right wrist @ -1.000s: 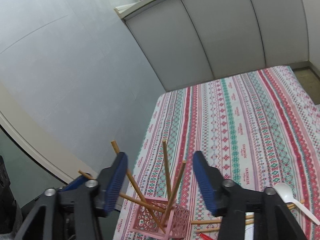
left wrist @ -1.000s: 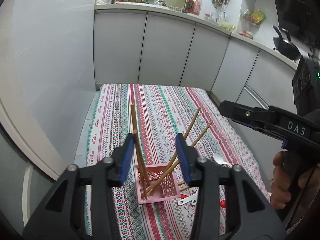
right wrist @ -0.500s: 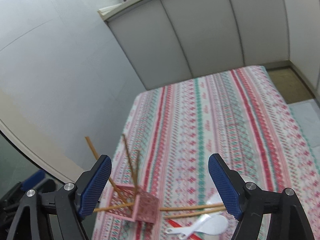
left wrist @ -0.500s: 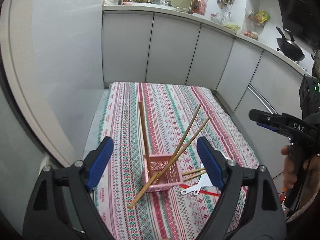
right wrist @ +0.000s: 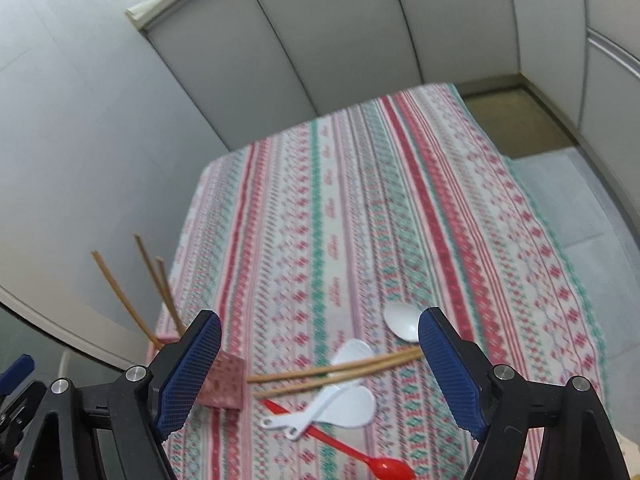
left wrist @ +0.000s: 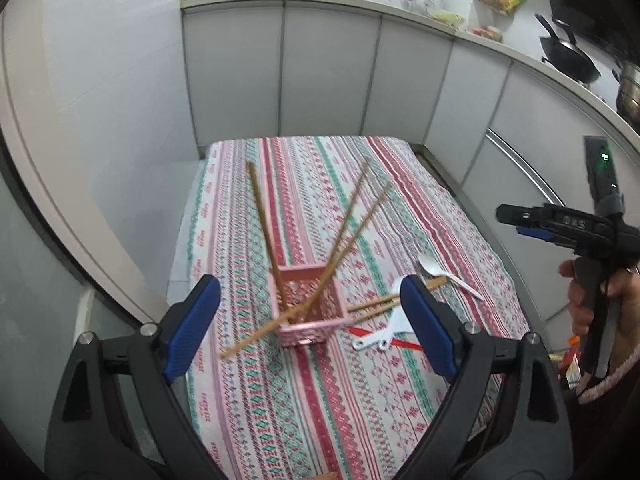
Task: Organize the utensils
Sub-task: 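Move both grippers down to the chopsticks beside the white spoon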
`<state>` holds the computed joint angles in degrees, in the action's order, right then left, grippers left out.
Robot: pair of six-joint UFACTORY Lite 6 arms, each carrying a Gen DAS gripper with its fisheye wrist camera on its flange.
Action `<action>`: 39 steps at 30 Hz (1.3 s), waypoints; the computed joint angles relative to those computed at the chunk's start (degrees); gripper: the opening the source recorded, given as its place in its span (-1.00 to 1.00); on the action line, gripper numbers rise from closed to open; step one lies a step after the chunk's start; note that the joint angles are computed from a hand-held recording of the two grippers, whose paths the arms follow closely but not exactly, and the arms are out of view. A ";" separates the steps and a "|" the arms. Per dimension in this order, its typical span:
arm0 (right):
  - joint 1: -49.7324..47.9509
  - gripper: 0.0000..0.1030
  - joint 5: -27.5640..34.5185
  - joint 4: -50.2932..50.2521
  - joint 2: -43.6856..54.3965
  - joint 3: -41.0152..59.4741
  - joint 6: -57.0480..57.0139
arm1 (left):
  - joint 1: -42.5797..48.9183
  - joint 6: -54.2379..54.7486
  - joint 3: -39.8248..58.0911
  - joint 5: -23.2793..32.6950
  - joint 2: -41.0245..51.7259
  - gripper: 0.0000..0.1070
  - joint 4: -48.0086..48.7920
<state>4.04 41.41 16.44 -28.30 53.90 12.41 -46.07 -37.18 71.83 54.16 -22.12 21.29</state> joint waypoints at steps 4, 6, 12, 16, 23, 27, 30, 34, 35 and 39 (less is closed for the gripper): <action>-1.81 0.66 1.31 2.44 0.76 -2.76 -3.14 | -4.20 -1.19 -0.35 0.18 1.02 0.70 -0.48; -3.20 0.66 1.62 4.29 1.51 -4.56 -5.58 | -6.52 -1.54 -0.45 -0.16 2.03 0.70 -0.56; -9.53 0.61 1.31 12.26 5.12 -10.74 -15.89 | -10.64 -0.60 -0.74 -2.09 5.87 0.70 -3.00; -13.10 -0.02 0.47 16.48 9.84 -13.01 -22.27 | -13.05 -0.16 -1.07 -3.41 9.35 0.70 -3.04; -14.03 -0.35 -4.56 19.46 21.08 -12.68 -27.49 | -14.07 2.14 -0.21 -6.04 16.21 0.68 -5.06; -13.45 -0.36 -7.02 19.65 26.45 -10.39 -28.37 | -14.55 3.38 1.84 -6.79 21.82 0.45 -5.18; -13.39 -0.36 -8.23 18.43 28.85 -9.05 -28.49 | -14.59 5.79 4.09 -7.36 26.39 0.25 -6.53; -14.68 -0.36 -8.96 18.30 31.72 -6.91 -29.95 | -14.41 8.35 7.95 -7.59 32.09 0.07 -7.26; -15.18 -0.36 -9.07 18.91 32.11 -6.64 -30.80 | -14.23 8.98 9.16 -7.55 33.62 0.04 -7.55; -16.12 -0.36 -11.19 16.34 34.03 -4.54 -30.07 | -12.96 11.55 13.78 -7.28 39.10 -0.21 -9.53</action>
<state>-12.08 30.21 32.78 5.73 49.36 -17.66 -59.03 -25.63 85.62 46.87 16.98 11.76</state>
